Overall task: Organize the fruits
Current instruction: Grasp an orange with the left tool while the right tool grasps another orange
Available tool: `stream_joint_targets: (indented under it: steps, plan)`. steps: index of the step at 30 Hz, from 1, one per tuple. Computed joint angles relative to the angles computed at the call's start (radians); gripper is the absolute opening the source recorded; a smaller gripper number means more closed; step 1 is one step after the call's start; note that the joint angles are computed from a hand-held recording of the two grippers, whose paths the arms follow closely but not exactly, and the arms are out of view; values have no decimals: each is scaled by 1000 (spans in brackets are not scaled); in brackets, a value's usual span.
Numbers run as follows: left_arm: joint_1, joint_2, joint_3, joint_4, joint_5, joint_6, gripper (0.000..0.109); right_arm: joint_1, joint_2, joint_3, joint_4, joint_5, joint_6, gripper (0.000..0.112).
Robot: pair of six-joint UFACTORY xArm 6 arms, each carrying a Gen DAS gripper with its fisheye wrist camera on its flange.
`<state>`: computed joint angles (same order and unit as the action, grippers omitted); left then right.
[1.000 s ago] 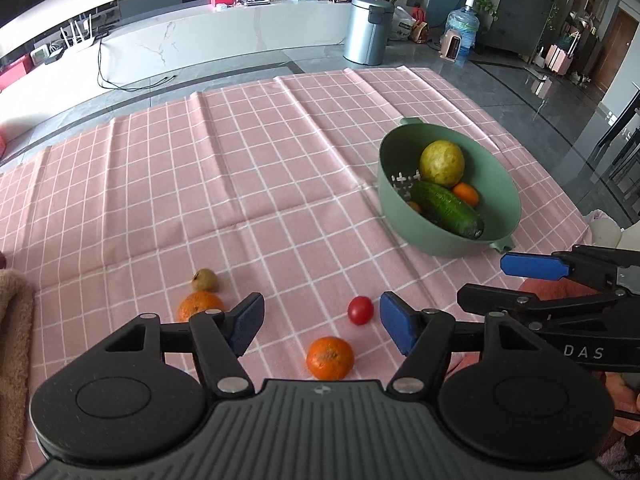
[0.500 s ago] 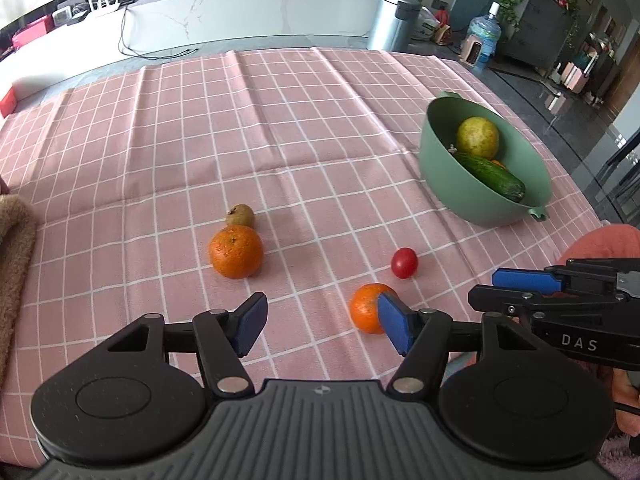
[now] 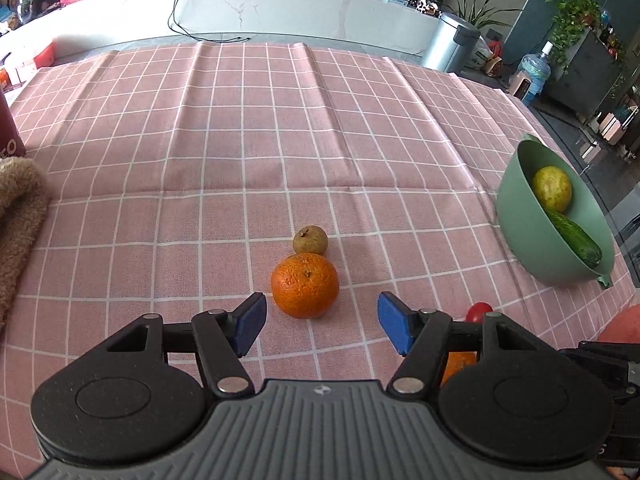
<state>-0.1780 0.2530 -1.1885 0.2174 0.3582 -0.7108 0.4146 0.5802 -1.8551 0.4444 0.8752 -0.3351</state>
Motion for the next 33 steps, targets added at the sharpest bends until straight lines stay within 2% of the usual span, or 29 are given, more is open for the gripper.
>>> stream_joint_targets:
  steps: [4, 9, 12, 15, 17, 18, 20, 28, 33]
  plan:
    - [9, 52, -39, -19, 11, 41, 75, 15, 58, -72, -25, 40, 24, 50]
    - [16, 101, -70, -33, 7, 76, 75, 29, 119, -155, -69, 84, 45, 50]
    - [16, 119, -77, -26, -16, 89, 75, 33, 144, -190, -90, 108, 44, 50]
    - [16, 135, -95, 19, -15, 76, 75, 37, 157, -208, -109, 132, 39, 42]
    - [15, 146, -114, 44, 10, 64, 69, 38, 163, -215, -119, 143, 35, 41]
    - [15, 151, -125, 41, 32, 69, 62, 39, 165, -218, -123, 145, 31, 41]
    - [17, 150, -114, -15, 10, 103, 54, 40, 168, -226, -129, 154, 21, 40]
    - [12, 140, -110, -32, 22, 91, 52, 35, 190, -276, -126, 194, -2, 38]
    - [-1, 107, -95, 4, 32, 22, 51, 26, 140, -219, -106, 150, -49, 38]
